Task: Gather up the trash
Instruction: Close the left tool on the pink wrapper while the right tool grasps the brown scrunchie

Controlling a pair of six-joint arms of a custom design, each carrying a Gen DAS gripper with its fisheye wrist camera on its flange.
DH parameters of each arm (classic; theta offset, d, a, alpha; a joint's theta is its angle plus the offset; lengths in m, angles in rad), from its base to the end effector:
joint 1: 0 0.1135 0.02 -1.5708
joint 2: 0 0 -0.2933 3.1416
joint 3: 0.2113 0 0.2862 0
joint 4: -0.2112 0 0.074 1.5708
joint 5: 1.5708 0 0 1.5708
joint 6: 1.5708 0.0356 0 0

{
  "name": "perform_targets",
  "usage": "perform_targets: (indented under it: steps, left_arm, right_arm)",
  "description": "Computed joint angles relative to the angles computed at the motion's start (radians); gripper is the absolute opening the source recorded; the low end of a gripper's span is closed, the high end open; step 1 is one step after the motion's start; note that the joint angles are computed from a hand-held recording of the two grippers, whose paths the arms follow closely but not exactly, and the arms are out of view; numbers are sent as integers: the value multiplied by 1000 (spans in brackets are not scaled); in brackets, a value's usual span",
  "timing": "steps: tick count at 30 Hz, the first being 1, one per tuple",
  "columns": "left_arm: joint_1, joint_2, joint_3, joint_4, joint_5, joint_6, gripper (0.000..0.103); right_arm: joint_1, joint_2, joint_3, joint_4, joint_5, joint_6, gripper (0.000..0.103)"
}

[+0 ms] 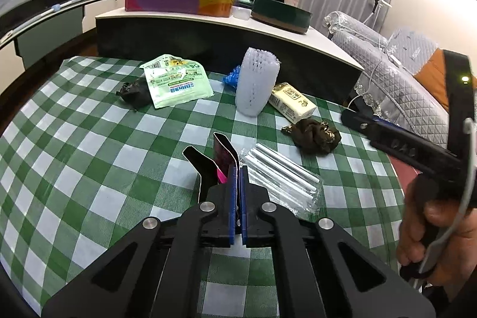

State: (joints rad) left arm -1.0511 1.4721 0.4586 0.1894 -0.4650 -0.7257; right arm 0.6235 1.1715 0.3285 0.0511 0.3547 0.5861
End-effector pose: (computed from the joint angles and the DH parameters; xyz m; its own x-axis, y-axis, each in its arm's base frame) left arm 0.1439 -0.2194 0.1220 -0.6871 0.0064 -0.7265 0.2253 0.9525 -0.2047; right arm 0.1796 0.1140 0.1383 -0.6746 0.1537 -0.7220 0.0284 0.9828 0.1827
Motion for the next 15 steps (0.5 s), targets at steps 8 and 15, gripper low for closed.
perform_targets:
  steps: [8,15]
  left_arm:
    - [30,3,-5,17,41,2,2]
    - [32,0,-3,15,45,6,2]
  right_arm:
    - [-29,192,50,86,-82,-21,81]
    - [-47,261,73,82,-97,-22,70]
